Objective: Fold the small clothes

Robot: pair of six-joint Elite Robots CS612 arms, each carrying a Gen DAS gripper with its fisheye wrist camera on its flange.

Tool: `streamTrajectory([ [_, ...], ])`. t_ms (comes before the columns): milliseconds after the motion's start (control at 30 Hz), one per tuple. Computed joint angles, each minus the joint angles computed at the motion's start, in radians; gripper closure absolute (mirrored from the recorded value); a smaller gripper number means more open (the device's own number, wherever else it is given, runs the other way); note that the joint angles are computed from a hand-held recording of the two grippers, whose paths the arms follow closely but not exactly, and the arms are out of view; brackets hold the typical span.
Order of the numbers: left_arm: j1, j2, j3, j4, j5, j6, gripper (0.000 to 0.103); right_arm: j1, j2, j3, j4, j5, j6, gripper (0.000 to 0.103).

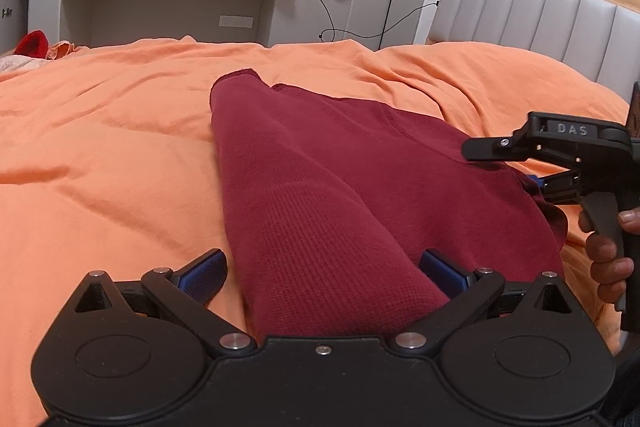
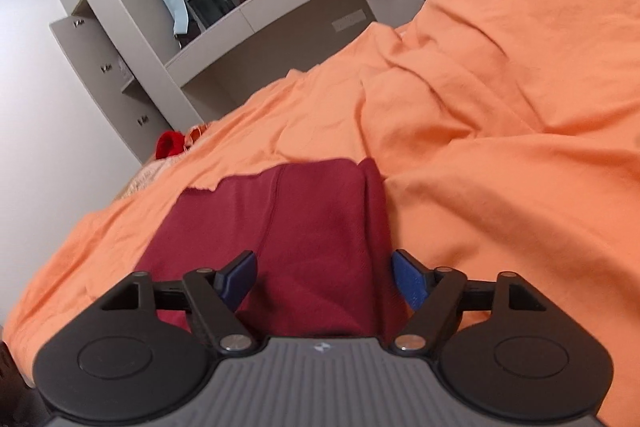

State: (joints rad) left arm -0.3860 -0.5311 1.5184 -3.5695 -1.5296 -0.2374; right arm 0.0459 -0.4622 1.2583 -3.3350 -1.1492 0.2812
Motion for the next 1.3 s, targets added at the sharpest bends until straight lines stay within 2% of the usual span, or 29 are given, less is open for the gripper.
streamTrajectory([
  [33, 0.000, -0.001, 0.001, 0.001, -0.001, 0.002, 0.000, 0.005, -0.002, 0.001, 0.010, -0.019, -0.027, 0.046],
  [100, 0.003, -0.003, 0.000, 0.005, -0.010, -0.003, 0.001, 0.015, -0.005, 0.006, 0.011, -0.064, -0.075, 0.056],
  [233, 0.013, -0.009, 0.006, -0.001, -0.040, -0.023, 0.001, 0.015, -0.011, 0.020, -0.008, -0.071, -0.121, 0.069],
  [333, 0.020, -0.016, 0.021, -0.043, -0.048, -0.054, 0.001, 0.009, -0.013, 0.028, -0.019, -0.056, -0.117, 0.074],
  [467, 0.034, -0.023, 0.035, -0.103, -0.082, -0.090, 0.001, 0.006, -0.012, 0.027, -0.018, -0.047, -0.111, 0.075],
  [600, 0.057, -0.030, 0.039, -0.146, -0.113, -0.161, 0.001, 0.002, -0.013, 0.027, -0.011, -0.036, -0.099, 0.075],
  [767, 0.080, -0.036, 0.025, -0.058, -0.125, -0.260, 0.001, 0.003, -0.013, 0.027, -0.010, -0.039, -0.097, 0.074],
  [867, 0.084, -0.030, 0.015, 0.000, -0.141, -0.277, 0.001, 0.002, -0.011, 0.025, -0.008, -0.038, -0.090, 0.073],
  [1167, 0.066, -0.027, 0.013, 0.038, -0.082, -0.186, 0.001, 0.003, -0.004, 0.017, -0.003, -0.044, -0.072, 0.068],
  [1233, 0.068, -0.036, 0.010, 0.068, -0.090, -0.176, 0.000, 0.003, -0.003, 0.016, 0.001, -0.045, -0.063, 0.064],
  [1300, 0.079, -0.040, 0.001, 0.088, -0.132, -0.188, 0.001, 0.001, -0.004, 0.017, 0.001, -0.041, -0.053, 0.064],
])
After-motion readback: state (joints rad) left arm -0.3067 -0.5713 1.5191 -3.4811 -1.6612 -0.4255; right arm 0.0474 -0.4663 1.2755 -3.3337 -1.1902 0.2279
